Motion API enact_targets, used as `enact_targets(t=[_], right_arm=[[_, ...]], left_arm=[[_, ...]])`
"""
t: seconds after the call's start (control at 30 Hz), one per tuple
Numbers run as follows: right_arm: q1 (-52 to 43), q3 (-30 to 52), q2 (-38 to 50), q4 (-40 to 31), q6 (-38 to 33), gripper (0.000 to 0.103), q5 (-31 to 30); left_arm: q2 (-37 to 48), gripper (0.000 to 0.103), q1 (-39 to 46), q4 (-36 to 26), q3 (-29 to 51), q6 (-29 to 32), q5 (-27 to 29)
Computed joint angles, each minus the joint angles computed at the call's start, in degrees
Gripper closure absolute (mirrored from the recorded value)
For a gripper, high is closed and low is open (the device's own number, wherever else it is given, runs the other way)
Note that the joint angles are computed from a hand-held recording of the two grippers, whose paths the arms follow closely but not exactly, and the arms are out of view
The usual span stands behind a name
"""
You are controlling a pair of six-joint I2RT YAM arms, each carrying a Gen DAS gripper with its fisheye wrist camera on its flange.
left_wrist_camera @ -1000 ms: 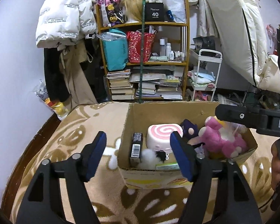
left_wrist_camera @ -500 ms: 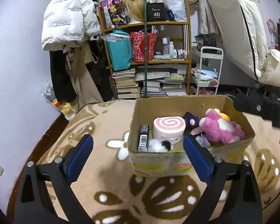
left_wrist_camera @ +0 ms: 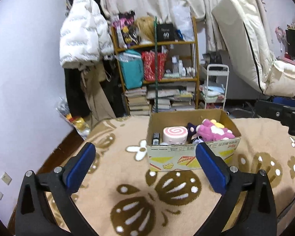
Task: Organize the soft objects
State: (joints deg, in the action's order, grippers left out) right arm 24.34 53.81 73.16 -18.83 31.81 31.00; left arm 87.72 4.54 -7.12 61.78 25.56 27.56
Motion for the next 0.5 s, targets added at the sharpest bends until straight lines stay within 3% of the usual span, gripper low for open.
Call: enact_targets(t=[0.3,0.5], right_arm=[[12.3,-1.2,-9.5,-13.6,8.5,0.000,14.7],[18.8,-3.7,-11.9,-19.4,17.2,0.000,21.2]], left_arm=[[-8.3,0.001,6.2,-2.8,-4.9,1.8,6.5],[-11.7,0.001,8.9,-0.7,-9.5,1.9,9.1]])
